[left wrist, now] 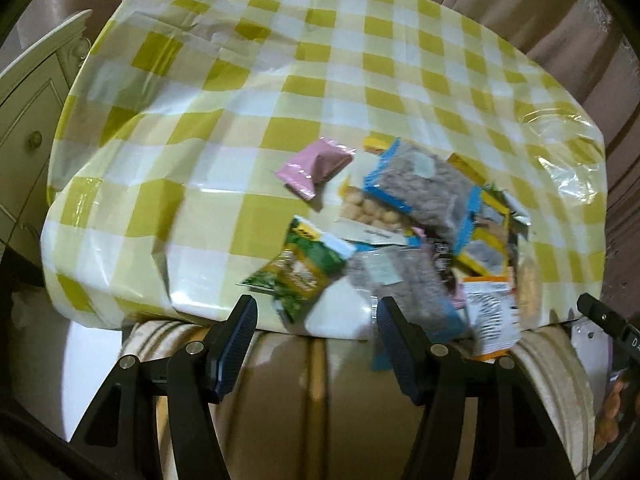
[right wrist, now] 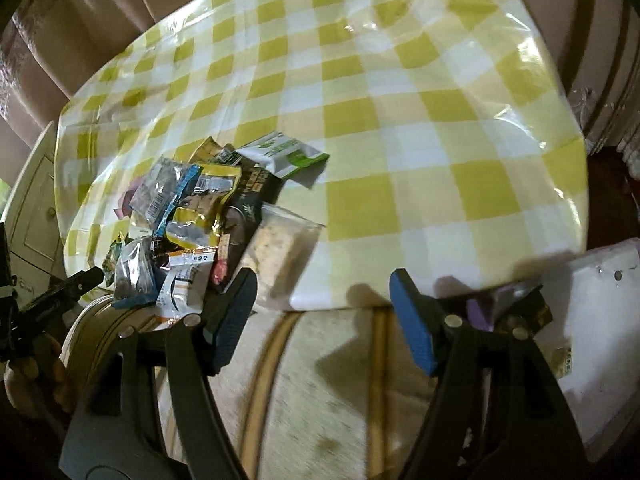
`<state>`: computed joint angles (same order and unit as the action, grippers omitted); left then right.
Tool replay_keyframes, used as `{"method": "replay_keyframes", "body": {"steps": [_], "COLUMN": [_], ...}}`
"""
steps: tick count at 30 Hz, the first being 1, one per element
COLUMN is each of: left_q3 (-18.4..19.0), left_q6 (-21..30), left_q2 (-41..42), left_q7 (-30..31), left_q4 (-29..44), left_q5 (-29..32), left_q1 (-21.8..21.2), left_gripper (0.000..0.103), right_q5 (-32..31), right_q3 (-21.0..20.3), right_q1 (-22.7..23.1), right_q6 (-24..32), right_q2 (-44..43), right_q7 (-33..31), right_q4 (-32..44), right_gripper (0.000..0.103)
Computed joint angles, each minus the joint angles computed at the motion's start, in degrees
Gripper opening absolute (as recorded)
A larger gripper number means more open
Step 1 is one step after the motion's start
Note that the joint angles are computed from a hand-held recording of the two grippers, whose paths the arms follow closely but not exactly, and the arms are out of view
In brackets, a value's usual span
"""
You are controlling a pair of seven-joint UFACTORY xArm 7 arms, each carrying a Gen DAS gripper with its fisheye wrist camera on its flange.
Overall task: Organize snacks
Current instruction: 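Grasp the clear cookie bag with the right gripper while the left grasps the green chip bag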
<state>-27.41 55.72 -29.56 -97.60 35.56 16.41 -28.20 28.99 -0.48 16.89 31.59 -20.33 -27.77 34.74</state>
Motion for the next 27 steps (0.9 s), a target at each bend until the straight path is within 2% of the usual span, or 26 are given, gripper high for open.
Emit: {"method": "replay_keyframes", "body": {"steps": [5, 16, 21, 27], "left_q3": [2.11, 3.45, 3.76, 3.53], "left_q6": [-2.18, -6.52, -7.23, -5.53], "left_q2": [-1.68, -1.01, 0.29, 2.77], "left_q7": [1.86, 3.97, 4.87, 5.65], "left_q4": [-3.35, -6.38, -6.29, -4.31], "left_q5": [-1.97, -3.73, -3.39, -1.11], "left_q1": [-0.29, 1.21, 2.16, 3.2], "left_gripper": [0.063, 0.063, 0.061, 0.057], "right_q5": [-2.82, -6.91, -7.76, -12.31], "right_q3": [3.09, 5.49, 6.21, 7.93], "right_q1": [0.68, 1.58, 1.34, 1.15], "right_q6": [-2.1, -3.65, -4.48, -7.04], "right_q2": [2.81, 9.79, 11.6, 14.34], "right_q7": [3.34, 8.19, 9.16, 13.69], "right_q4": [0.14, 2.99, 4.14, 5.86], "right_gripper": [0.072, 0.072, 0.072, 0.073]}}
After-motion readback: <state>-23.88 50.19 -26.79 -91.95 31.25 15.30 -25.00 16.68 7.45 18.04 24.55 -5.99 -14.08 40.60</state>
